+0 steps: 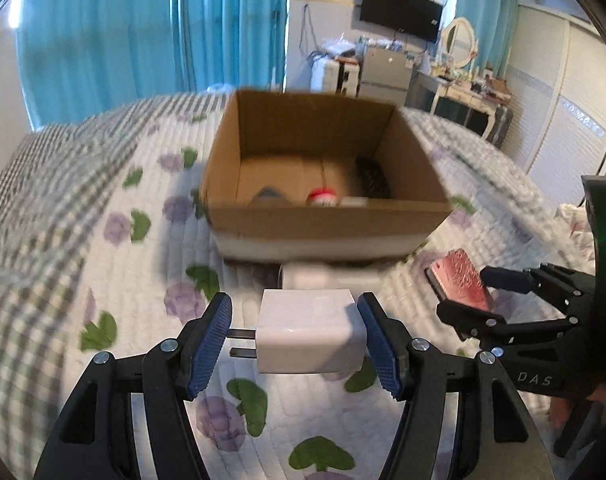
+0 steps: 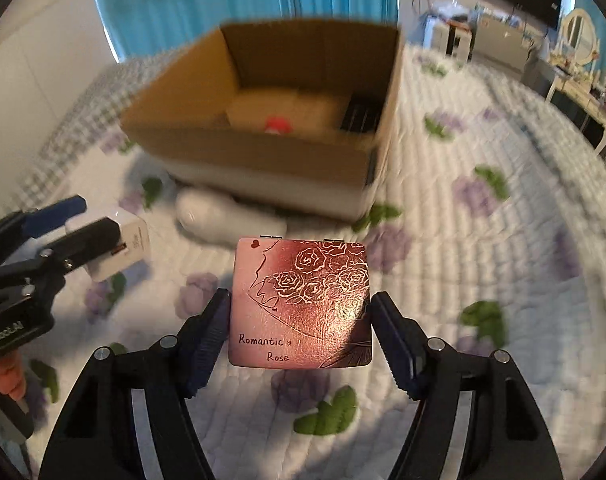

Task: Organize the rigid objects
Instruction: 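Grasp the white plug charger with the left tool while the right tool grasps the pink card, then drop the charger and pink card into the box and open both tools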

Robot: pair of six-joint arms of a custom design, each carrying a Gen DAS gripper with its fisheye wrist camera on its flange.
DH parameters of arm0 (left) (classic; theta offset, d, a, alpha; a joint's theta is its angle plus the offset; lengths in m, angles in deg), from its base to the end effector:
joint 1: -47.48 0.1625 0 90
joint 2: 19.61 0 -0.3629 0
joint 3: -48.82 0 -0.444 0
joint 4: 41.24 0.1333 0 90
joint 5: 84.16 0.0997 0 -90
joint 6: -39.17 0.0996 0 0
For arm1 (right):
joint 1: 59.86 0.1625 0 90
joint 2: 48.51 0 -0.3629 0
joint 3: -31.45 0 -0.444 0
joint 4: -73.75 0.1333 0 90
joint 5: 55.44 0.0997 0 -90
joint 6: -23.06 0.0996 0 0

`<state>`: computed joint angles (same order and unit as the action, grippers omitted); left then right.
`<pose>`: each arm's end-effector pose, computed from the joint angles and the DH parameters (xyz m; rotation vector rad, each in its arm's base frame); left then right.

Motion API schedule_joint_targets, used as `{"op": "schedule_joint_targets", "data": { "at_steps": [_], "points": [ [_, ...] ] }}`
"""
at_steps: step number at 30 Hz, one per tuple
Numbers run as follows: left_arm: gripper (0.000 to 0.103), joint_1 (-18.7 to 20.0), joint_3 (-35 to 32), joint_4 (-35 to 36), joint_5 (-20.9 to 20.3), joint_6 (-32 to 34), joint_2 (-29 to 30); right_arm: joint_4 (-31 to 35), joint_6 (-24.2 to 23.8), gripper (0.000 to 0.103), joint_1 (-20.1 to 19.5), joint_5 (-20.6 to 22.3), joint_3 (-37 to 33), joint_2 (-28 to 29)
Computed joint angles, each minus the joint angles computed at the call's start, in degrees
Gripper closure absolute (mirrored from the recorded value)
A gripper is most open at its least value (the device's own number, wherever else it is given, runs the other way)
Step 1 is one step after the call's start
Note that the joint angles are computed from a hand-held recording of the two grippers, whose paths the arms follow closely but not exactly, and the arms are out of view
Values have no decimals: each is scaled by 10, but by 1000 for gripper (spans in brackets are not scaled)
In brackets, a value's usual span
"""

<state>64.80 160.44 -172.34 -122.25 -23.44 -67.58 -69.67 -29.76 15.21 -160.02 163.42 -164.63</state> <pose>-0.4225 -0.3535 -0.0608 0.4262 2.2824 -0.8651 0.0002 -0.4194 0.3515 0.7146 -2.4198 0.5321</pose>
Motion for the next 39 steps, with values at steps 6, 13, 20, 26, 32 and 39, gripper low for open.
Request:
{"op": "schedule_joint_targets", "data": {
  "at_steps": [6,13,20,26,32,39],
  "points": [
    [37,8,-60,0,52,89,-1,5,9,33,54,21,-47,-14],
    [37,85,-164,-79,76,230,74,-26,14,33,103,17,-145,92],
    [37,145,-238,-107,63,305,160,-50,43,33,91,29,-230,215],
    [35,159,-237,-187,48,359,181,-64,24,33,79,44,-247,243],
    [28,150,-228,-149,73,310,153,-70,23,32,84,43,-243,234],
    [23,130,-169,-137,114,272,96,-97,22,32,100,18,-253,269]
  ]
}}
